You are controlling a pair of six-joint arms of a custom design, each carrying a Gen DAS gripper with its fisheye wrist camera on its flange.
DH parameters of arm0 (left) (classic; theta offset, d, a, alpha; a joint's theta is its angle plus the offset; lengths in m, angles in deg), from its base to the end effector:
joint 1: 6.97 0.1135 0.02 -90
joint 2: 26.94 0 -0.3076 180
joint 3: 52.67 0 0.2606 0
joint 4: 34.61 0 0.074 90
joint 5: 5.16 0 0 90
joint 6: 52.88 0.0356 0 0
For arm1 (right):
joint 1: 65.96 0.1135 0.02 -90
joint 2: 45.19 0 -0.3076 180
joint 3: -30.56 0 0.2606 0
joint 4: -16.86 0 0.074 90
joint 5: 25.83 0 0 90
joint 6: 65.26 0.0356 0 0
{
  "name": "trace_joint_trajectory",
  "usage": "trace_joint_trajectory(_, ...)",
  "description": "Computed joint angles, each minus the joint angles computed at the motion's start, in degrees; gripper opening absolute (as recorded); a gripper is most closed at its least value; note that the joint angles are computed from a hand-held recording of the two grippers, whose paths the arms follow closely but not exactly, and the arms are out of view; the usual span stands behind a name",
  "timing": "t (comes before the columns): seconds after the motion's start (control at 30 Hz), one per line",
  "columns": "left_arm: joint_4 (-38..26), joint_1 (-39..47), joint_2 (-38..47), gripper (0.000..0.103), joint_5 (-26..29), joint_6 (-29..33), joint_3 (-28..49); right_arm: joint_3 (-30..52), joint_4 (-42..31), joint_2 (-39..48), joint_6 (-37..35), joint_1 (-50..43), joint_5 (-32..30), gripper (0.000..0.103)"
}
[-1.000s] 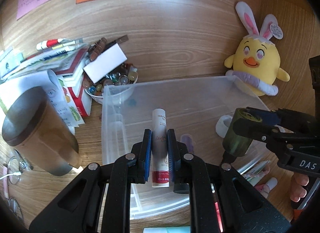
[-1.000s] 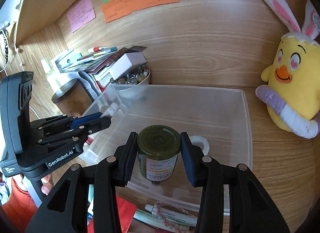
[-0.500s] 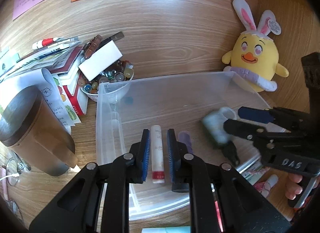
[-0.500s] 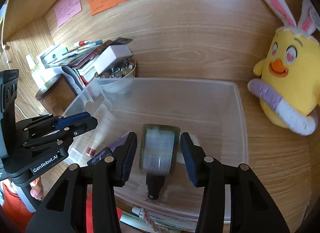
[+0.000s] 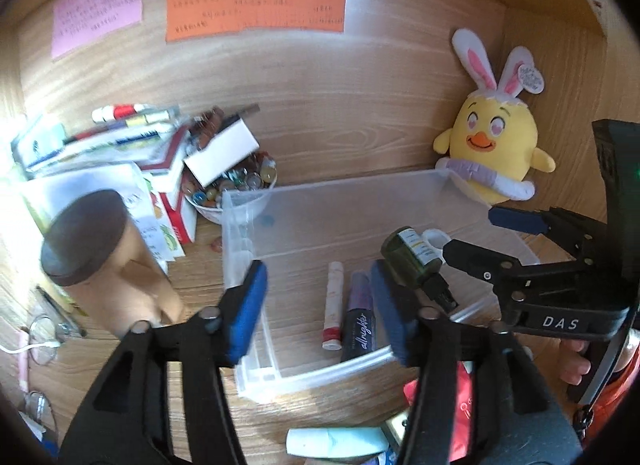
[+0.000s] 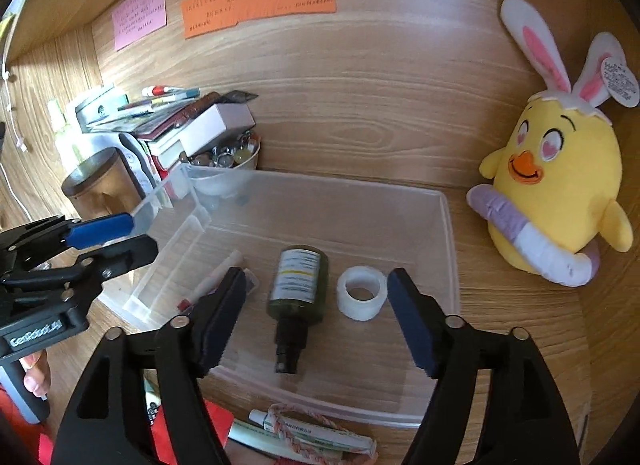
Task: Organize objects
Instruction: 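Open both grippers to drop the tube and green bottle into the box, then move both grippers back toward the red case and blue tape roll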
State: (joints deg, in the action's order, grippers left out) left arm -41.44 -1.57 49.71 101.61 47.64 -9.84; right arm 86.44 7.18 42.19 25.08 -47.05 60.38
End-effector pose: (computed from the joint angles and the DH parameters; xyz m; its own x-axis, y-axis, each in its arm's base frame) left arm 0.2474 0.0131 0.1973 -0.6143 0.1175 -0.7803 0.2441 0.9686 -0.0463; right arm 0.2930 0.1029 0.2125 -0.6251 -0.2079 -0.7524 -0.3667 0.9291 0.0480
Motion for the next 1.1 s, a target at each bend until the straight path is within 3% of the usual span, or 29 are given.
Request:
trace_joint_trajectory(0.1, -1.57, 1.06, -4.11, 0.082, 1.27, 0.41, -1.18, -0.56, -0.96, -2.16, 0.27, 0.12, 0.27, 0.082)
trace_joint_trajectory(0.3, -4.58, 2.65, -11.25, 0.097, 2.74, 0.92, -3.56, -2.46, -3.11, -6.95, 2.03, -0.22, -0.81, 0.089)
trace_joint_trajectory(0.8, -11.91, 11.27, -20.26, 0.099, 7.71, 5.58, -10.37, -13.6, -3.57, -19.79, 5.51, 5.41, 1.7, 0.094)
trace_joint_trajectory(1.1, -15.18, 15.67, -22.71, 0.099, 10.41, 9.94, -14.09, -19.4, -3.09, -22.3, 10.11, 10.24, 1.53, 0.094)
